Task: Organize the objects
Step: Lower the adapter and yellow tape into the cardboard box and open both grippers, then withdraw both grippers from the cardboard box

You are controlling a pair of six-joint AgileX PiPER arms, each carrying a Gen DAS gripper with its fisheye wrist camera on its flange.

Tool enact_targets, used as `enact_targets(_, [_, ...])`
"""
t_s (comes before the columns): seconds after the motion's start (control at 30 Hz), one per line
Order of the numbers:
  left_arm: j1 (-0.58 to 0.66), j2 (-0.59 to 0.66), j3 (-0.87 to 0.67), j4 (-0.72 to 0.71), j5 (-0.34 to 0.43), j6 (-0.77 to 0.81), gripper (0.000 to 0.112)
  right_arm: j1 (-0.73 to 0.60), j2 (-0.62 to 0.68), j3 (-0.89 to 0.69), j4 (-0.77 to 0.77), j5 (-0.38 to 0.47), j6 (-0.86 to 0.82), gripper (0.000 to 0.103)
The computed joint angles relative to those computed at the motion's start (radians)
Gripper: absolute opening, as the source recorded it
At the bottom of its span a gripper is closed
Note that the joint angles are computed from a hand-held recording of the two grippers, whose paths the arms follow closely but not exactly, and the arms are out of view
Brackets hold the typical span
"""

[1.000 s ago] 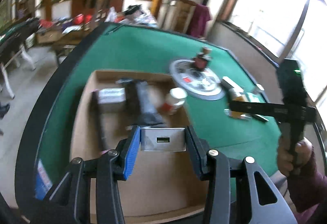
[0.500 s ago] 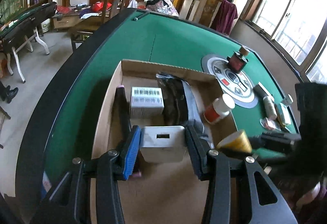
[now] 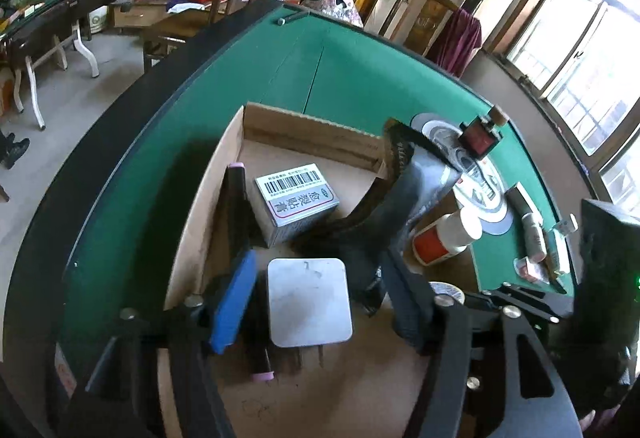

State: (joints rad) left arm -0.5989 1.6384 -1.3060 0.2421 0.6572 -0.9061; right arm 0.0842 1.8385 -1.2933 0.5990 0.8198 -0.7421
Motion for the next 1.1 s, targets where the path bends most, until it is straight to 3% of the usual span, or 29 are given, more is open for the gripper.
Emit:
enact_targets(0.13, [-0.023,-0.043,0.011,0.063,0.023,-0.069,0.077,-0.039,-0.029,0.012,0.071,0.029,-0.044,0.064])
enact_targets(0.33, [-0.059,-0.101,0.042,0.14,0.066,-0.207,0.084,-0.127,-0.123,0.052,0.149,0.039,-0.13,0.079])
enact_targets(0.57, [-0.16,-0.091,-0.011,0.203,0.168,-0.28,0.088,-0.312,-0.116,0.026,0.222,0.091,-0.164,0.085])
enact_targets(0.77, [-0.246,0.022,-0.177,0.175,0.231,-0.207,0.089,-0.504,-0.086,0.009,0.26,0.114,-0.221,0.085])
enact_targets(0.93, [-0.316,0.172,-0.382,0.137,0.288,-0.105,0.089,-0.659,-0.085,0.018,0.325,0.008,-0.323,0.086])
enact_targets(1.1, [-0.391,0.398,-0.708,0.116,0.427,0.021,0.089,-0.765,-0.016,-0.051,0.349,-0.047,-0.339,0.088])
